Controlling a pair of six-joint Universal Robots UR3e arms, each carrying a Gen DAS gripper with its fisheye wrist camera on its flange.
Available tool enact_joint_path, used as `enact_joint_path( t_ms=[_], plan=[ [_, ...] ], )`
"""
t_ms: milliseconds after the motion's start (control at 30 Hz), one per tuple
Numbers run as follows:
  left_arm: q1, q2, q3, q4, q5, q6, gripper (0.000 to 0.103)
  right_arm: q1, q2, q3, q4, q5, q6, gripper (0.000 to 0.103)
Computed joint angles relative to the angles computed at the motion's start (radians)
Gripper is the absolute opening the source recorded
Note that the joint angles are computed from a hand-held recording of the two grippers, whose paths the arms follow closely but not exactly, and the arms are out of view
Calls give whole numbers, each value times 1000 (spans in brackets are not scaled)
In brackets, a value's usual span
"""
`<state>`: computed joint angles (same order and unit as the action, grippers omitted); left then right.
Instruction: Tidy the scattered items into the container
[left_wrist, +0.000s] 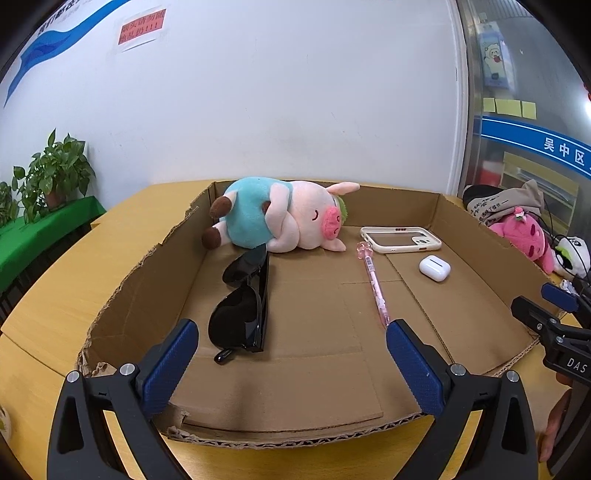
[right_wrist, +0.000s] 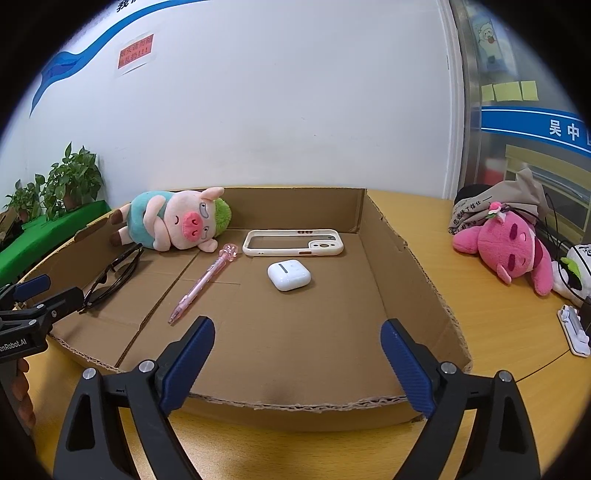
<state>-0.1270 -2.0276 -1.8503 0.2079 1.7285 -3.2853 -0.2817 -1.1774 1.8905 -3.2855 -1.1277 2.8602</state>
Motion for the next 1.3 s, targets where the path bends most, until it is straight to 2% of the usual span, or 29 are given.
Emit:
enact_joint_path(
  t_ms=[100, 200, 333, 467, 1300],
  plan=[
    [-23, 13, -12, 15, 37, 19, 103, 1, 1, -1, 0, 0, -1, 92],
    [-43, 55, -42, 26, 25, 32, 103, 2, 2, -3, 2, 0, 2, 92],
    [-95, 6, 7, 8, 108, 38, 103, 3, 4, -3, -1, -2, 5, 92],
    [-76, -7, -7, 55, 78, 22, 103, 4, 5, -3, -3, -3, 4, 92],
    [-87, -22, 15, 42, 100, 12, 103, 5, 3, -1, -3, -5, 6, 92]
  ],
)
